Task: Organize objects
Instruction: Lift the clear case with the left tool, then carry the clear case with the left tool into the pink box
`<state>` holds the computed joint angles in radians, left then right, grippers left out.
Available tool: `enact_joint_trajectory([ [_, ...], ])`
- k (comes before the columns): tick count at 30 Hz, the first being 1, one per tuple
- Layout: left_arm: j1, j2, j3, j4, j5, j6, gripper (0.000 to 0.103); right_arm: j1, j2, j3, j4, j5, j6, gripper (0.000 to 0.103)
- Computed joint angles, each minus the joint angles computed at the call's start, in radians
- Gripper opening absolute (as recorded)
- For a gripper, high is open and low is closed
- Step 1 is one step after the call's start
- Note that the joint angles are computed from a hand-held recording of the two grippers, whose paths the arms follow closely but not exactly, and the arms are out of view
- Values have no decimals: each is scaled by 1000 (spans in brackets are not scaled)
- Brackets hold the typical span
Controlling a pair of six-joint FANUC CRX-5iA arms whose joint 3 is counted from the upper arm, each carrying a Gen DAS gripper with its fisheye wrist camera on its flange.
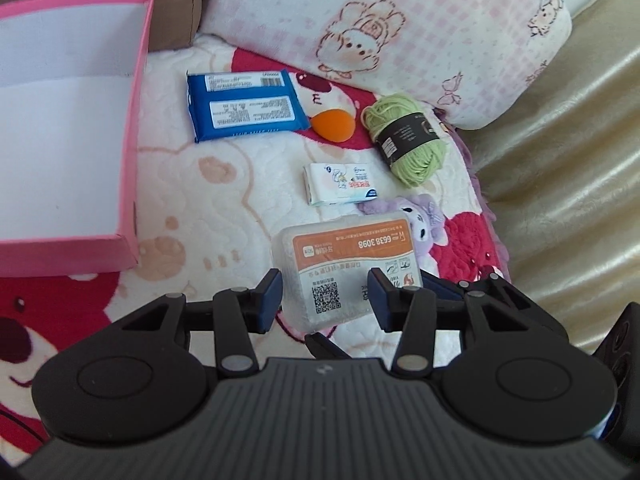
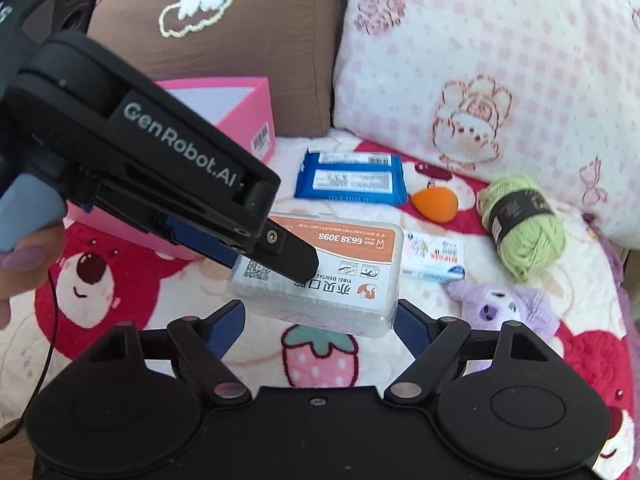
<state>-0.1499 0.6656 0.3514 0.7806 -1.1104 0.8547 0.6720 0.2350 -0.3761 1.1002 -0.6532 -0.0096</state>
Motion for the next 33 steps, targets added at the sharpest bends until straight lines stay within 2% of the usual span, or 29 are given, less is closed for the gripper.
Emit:
enact_joint_trajectory([
  [8, 41, -76, -3, -40, -37, -43, 45, 41, -19, 54, -10, -30, 39, 84],
  [18, 110, -127, -37, 6, -68, -71, 45, 86, -11, 138, -52, -65, 128, 77],
  [33, 190, -145, -45, 31, -79, -49, 45, 121, 67, 300, -135, -90, 316, 70],
])
